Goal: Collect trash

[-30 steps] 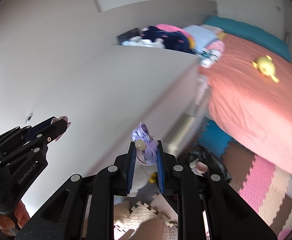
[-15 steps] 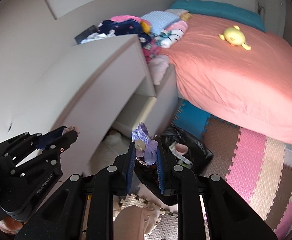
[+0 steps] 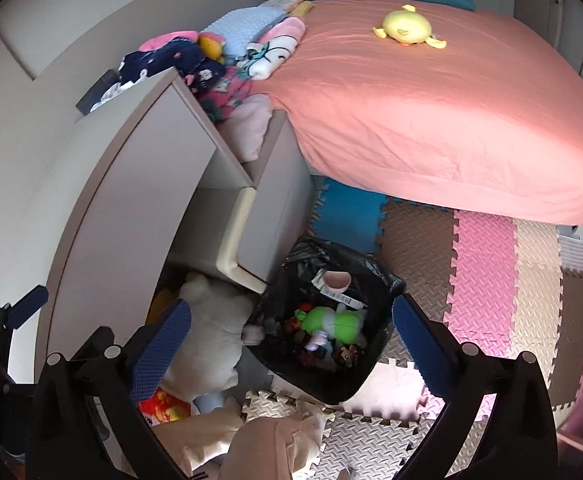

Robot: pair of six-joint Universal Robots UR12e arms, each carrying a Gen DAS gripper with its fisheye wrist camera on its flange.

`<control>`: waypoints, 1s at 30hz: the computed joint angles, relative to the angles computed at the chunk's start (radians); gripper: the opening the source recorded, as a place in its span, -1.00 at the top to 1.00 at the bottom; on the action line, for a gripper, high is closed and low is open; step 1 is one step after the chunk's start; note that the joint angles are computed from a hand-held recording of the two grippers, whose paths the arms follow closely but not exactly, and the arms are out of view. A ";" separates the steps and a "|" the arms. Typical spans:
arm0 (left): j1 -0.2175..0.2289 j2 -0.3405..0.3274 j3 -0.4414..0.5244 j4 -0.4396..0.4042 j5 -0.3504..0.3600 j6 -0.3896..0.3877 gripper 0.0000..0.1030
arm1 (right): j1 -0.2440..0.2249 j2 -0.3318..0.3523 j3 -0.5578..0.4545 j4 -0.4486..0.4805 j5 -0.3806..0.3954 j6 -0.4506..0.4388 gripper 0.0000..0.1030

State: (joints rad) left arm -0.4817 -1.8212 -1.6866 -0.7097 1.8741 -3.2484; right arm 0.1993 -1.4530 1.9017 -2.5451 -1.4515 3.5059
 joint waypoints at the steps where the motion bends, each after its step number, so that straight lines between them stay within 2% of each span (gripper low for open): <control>1: 0.001 -0.002 -0.001 0.002 0.002 0.002 -0.89 | -0.001 0.000 0.001 0.000 0.002 0.000 -0.95; 8: 0.006 0.006 -0.009 -0.001 -0.005 0.005 -0.89 | 0.003 -0.003 0.002 0.000 -0.005 -0.001 -0.95; 18: 0.034 0.066 -0.051 0.023 -0.034 0.011 -0.89 | 0.044 -0.004 -0.028 -0.001 -0.016 -0.008 -0.95; 24: 0.076 0.138 -0.107 0.047 -0.027 -0.003 -0.89 | 0.095 0.008 -0.072 -0.011 -0.016 -0.028 -0.95; 30: 0.137 0.230 -0.183 0.066 -0.010 -0.040 -0.89 | 0.174 0.043 -0.140 -0.016 -0.021 -0.061 -0.95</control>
State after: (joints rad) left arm -0.3451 -1.5913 -1.8696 -0.6437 1.8643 -3.2887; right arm 0.3730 -1.4105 1.7613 -2.5615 -1.4727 3.4452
